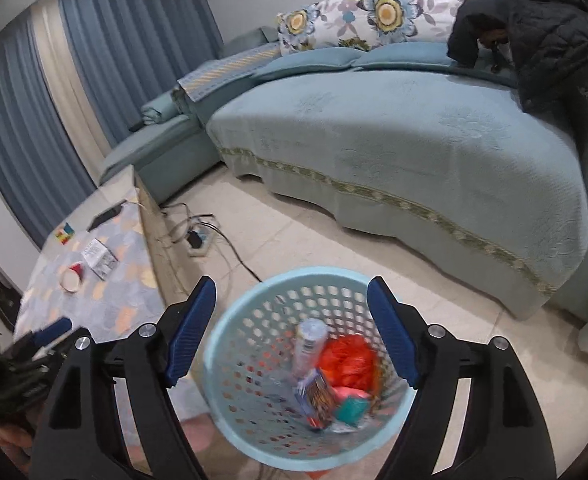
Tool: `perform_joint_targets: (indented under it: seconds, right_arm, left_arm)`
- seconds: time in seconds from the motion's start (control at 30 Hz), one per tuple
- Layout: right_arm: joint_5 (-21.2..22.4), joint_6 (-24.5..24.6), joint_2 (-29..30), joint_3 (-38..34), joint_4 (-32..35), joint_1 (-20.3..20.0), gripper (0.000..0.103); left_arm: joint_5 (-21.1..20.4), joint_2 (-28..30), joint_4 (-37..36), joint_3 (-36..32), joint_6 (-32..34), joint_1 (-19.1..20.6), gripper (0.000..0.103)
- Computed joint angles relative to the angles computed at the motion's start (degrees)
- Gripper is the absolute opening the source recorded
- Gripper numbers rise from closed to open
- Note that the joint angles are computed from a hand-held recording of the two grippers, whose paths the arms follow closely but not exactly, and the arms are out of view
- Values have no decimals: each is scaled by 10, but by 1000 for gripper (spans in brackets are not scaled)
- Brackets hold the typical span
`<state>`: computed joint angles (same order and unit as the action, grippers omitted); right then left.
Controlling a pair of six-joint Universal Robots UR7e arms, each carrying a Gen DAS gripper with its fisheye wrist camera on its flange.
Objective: Collect trash
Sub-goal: 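Move both open grippers back toward the table, then grasp the red-and-white paper cup with the left gripper and lift it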
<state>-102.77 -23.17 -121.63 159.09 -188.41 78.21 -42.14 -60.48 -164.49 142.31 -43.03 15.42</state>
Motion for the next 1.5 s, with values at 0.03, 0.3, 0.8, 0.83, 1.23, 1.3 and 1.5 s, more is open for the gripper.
perform_joint_targets:
  seconds: [0.03, 0.3, 0.8, 0.83, 1.23, 1.3, 1.5]
  right_arm:
    - [3, 5, 10, -1, -8, 11, 74]
    - [3, -9, 251, -39, -203, 207, 82]
    - [-13, 88, 584, -297, -48, 264, 84]
    - [8, 116, 580, -295, -55, 256, 84]
    - [13, 145, 597, -306, -65, 256, 84]
    - [12, 151, 602, -311, -58, 254, 84]
    - [-48, 95, 650, -334, -53, 268, 84]
  left_arm:
    - [27, -26, 50, 11, -28, 2, 73]
    - [172, -222, 368, 5, -187, 87, 74]
    - [170, -92, 15, -132, 208, 318, 76]
    - [166, -77, 11, -144, 218, 327, 76]
    - [285, -1, 211, -203, 123, 356, 42]
    - [269, -30, 135, -163, 174, 342, 37]
    - [232, -218, 193, -54, 141, 251, 27]
